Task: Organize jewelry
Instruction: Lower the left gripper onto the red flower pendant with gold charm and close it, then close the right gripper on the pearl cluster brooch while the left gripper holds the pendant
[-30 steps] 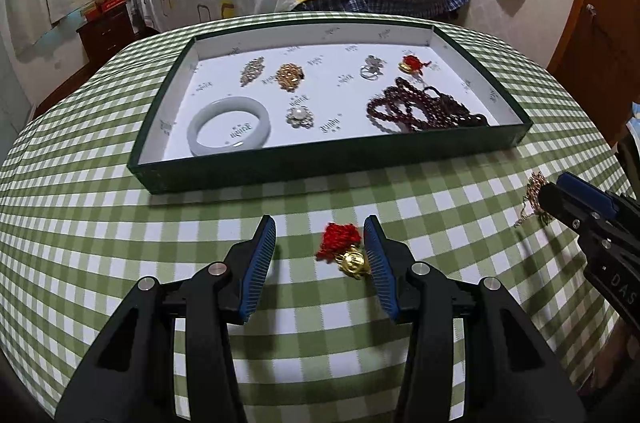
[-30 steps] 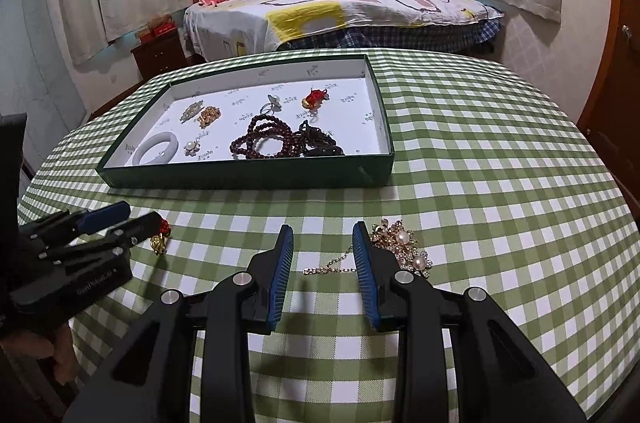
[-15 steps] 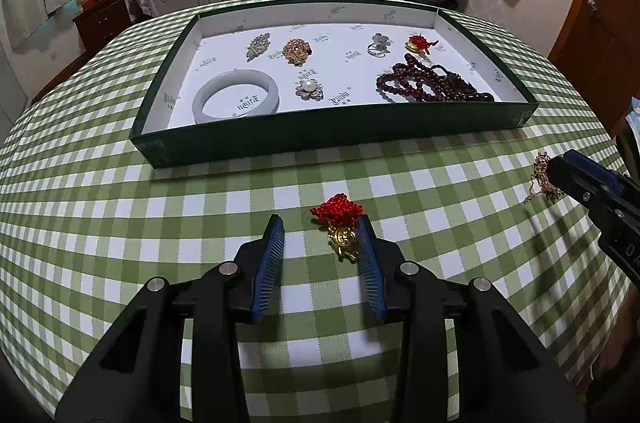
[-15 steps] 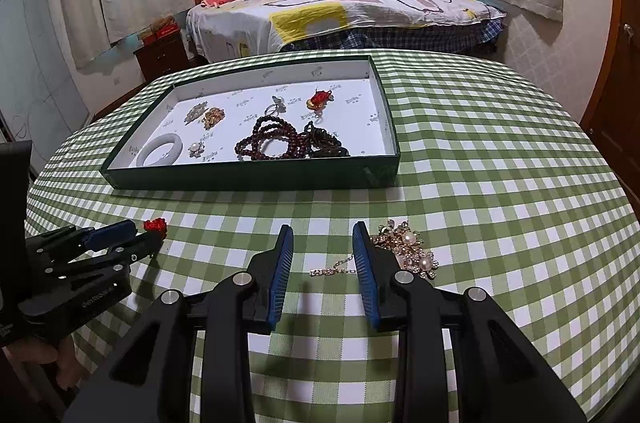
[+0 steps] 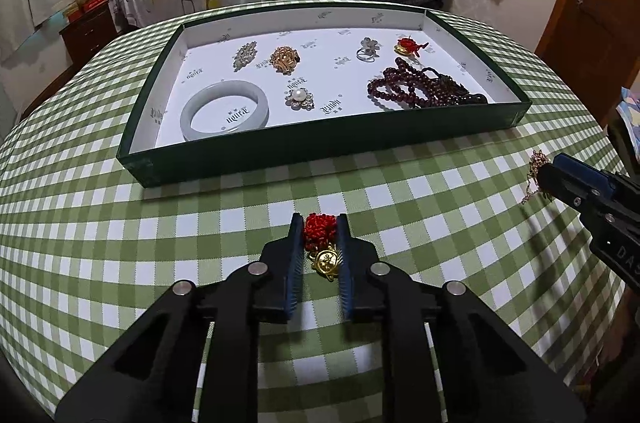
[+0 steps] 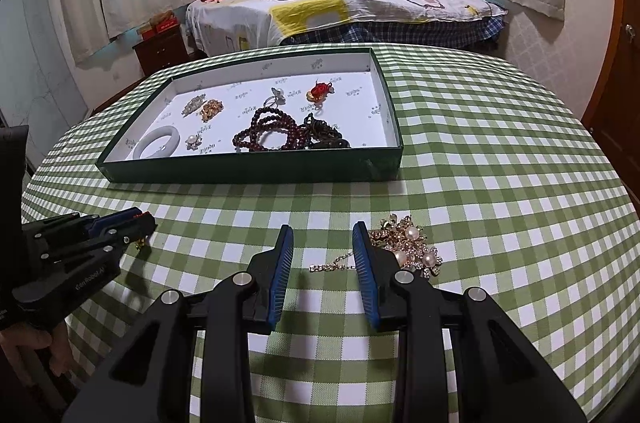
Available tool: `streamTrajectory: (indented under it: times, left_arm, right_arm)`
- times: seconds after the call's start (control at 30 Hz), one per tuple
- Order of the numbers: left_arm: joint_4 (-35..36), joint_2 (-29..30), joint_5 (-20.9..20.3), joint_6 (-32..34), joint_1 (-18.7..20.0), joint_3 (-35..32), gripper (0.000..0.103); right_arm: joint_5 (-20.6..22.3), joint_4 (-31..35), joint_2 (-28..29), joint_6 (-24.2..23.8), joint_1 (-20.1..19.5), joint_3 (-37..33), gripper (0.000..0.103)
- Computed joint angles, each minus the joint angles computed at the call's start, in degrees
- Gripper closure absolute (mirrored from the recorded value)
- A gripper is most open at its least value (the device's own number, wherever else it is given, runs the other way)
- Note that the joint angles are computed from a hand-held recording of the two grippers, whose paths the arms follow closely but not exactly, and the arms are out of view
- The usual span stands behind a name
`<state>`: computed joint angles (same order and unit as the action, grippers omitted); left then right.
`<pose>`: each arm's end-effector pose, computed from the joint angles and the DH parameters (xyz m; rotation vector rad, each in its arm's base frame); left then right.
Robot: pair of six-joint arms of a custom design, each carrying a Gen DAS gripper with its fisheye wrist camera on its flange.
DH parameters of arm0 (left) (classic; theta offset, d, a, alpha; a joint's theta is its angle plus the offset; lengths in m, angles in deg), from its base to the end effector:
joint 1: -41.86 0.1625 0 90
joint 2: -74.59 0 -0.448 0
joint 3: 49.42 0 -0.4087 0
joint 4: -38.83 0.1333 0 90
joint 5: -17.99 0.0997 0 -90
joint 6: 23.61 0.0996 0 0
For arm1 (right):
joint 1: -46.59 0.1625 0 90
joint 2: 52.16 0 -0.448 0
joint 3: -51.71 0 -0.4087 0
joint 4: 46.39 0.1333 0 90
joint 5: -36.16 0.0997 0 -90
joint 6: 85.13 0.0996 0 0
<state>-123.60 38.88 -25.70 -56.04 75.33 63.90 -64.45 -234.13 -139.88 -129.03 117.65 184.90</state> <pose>-0.3410 -0.4716 -0.0527 0.5525 2.3635 -0.6489 -0.0350 -0.4562 0.3377 0.4073 -2.3408 0.8789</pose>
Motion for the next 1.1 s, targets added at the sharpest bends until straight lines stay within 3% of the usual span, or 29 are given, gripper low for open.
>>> streamTrajectory:
  times: [1.0, 1.1]
  left_arm:
    - [-2.1, -4.6, 2.4, -1.9, 0.7, 5.5, 0.089]
    - [-2.3, -4.8, 2.4, -2.1, 0.8, 5.7, 0.089]
  right_arm:
    - [-5.5, -4.1, 2.5, -0.5, 0.1, -1.6, 0.071]
    - [-6.6, -5.2, 3.3, -0.3, 0.1, -2.2, 0.051]
